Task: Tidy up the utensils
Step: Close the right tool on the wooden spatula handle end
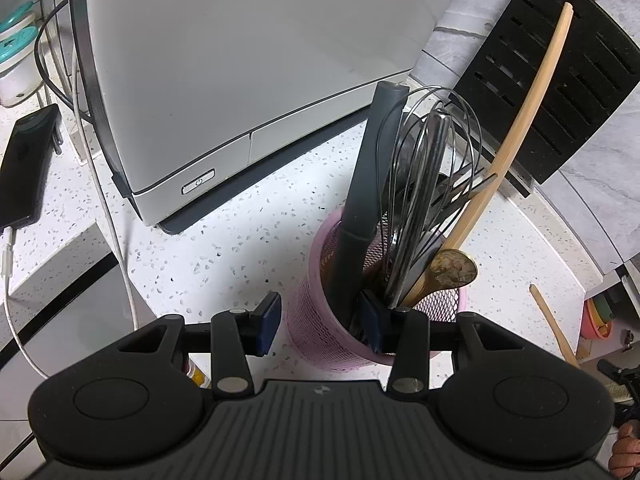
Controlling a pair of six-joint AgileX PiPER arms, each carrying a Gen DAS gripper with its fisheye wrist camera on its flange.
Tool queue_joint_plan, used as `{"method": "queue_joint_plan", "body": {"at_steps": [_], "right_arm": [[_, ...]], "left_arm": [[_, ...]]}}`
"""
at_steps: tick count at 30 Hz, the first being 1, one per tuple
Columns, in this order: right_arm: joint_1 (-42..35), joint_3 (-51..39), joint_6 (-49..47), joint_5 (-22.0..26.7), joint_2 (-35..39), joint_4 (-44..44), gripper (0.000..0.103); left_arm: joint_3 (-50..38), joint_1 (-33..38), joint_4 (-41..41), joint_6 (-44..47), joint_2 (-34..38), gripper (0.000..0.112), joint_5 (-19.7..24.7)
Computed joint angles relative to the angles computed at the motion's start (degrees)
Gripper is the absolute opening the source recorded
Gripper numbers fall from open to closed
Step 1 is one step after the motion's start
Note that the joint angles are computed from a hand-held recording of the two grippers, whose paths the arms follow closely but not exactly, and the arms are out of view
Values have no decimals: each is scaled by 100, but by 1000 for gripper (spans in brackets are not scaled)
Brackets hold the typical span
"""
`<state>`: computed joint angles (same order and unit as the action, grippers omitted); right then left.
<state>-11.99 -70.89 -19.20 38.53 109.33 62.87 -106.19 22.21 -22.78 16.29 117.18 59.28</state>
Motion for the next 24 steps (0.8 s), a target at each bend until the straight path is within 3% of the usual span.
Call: {"method": "queue_joint_plan", "body": {"at_steps": [6,13,15,22,24], "right_arm": [[-171,360,-1089,661,279,1599,61],[25,387,-1485,442,359,1915,59],[94,325,-1449,360,406,1780,52],[54,227,-1656,383,554,1851,39],[42,229,-1741,387,558,1930,30]], "left_arm": [[-84,24,-20,22,53,51,99],[-102,30,-48,27,80,51,102],[-96,29,-47,26,84,51,92],[-70,-23,26,5,64,51,40],[-58,-37,43,-8,55,51,28]]}}
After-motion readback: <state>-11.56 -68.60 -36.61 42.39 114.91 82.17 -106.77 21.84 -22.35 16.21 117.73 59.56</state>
